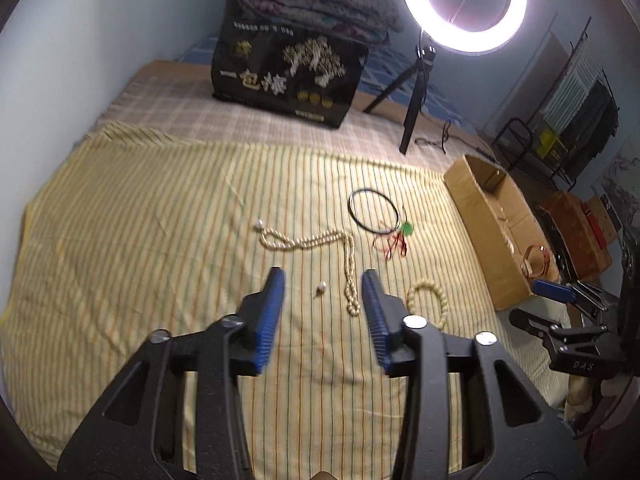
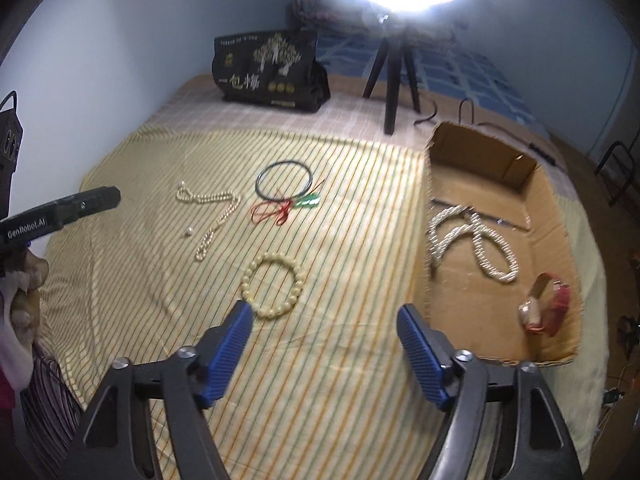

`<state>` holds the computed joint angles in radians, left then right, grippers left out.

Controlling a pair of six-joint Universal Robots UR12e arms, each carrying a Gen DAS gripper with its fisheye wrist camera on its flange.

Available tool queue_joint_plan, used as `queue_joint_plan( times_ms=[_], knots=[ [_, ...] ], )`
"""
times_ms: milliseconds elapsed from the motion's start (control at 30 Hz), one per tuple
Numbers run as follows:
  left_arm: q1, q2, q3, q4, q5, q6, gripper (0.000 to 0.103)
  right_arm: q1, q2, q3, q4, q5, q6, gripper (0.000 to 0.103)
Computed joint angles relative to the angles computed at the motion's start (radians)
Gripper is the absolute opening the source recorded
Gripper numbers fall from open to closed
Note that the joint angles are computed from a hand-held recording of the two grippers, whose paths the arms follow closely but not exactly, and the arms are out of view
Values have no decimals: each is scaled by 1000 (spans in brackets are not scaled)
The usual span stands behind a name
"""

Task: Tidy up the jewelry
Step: 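Move the left tool to the loose pearl while the right tool approaches the cream bead bracelet, then grasp the loose pearl with the left tool while the right tool grasps the cream bead bracelet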

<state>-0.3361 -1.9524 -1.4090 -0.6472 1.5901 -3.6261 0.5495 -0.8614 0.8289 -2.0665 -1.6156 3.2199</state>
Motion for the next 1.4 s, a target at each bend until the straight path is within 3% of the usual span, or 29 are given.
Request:
queue_joint_plan(
  times_ms=[133,200,333,400,533,967,1067,1400],
  knots=[
    [-1,-12,-5,5,-18,10,33,3,25,-29,39,10,5,61],
    [-1,-20,-1,3,-28,18,28,3,40,-47,60,18,10,55],
    [-5,-38,13,-11,-30,43,27,4,67,-82,97,23,23,50],
    [-8,-48,22,-20,-24,62,21,4,79,-96,112,26,26,46],
    [-17,-71,46,-50,5,99,20,4,98,-121,133,23,34,43],
    [-17,-113,77,-84,25,115,20,-2,137,-171,166,32,55,37],
    [-17,-117,80,-92,27,117,13,-2,145,-183,170,37,52,35],
    [-24,-127,79,-85,57,139,6,4,169,-223,195,30,29,29]
  ],
)
